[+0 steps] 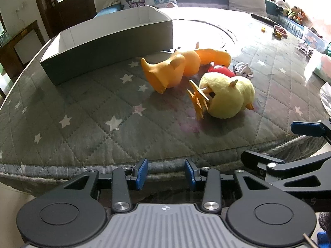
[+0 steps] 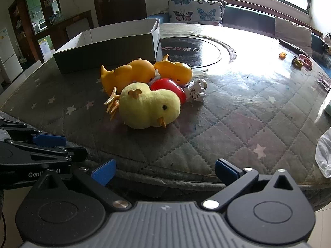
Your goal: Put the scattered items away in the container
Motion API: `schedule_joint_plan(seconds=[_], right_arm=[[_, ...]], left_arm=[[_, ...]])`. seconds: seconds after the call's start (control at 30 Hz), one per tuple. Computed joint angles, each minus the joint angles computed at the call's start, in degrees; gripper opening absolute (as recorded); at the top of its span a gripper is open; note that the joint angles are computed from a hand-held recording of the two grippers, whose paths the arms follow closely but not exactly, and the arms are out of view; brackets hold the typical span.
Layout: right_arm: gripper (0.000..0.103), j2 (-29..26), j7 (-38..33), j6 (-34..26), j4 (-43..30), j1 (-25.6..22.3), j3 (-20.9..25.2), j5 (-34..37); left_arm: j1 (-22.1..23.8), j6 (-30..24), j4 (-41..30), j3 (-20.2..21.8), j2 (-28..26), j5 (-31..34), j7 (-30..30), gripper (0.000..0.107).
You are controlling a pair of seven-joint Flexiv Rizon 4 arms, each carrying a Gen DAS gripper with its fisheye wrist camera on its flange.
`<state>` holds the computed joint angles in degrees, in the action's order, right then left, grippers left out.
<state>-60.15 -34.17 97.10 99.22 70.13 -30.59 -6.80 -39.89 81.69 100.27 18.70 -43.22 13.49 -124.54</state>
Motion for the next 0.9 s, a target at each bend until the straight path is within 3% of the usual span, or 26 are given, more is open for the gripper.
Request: schedule_joint_plan(seconds=[0.57,0.9], right_arm=[[0.102,-0.6,-1.0,1.3,-1.5,-1.9,1.2,0.3],[0.099,-1.5,-3.8,3.7,-3.0,-3.0,2.1,2.5]], left_arm=[[2.6,1.2,-0.2,-2.3,-0.2,-1.5,2.6,0.042],[5.6,5.3,1.3,-5.3,0.1,-5.8,7.0,0.042]])
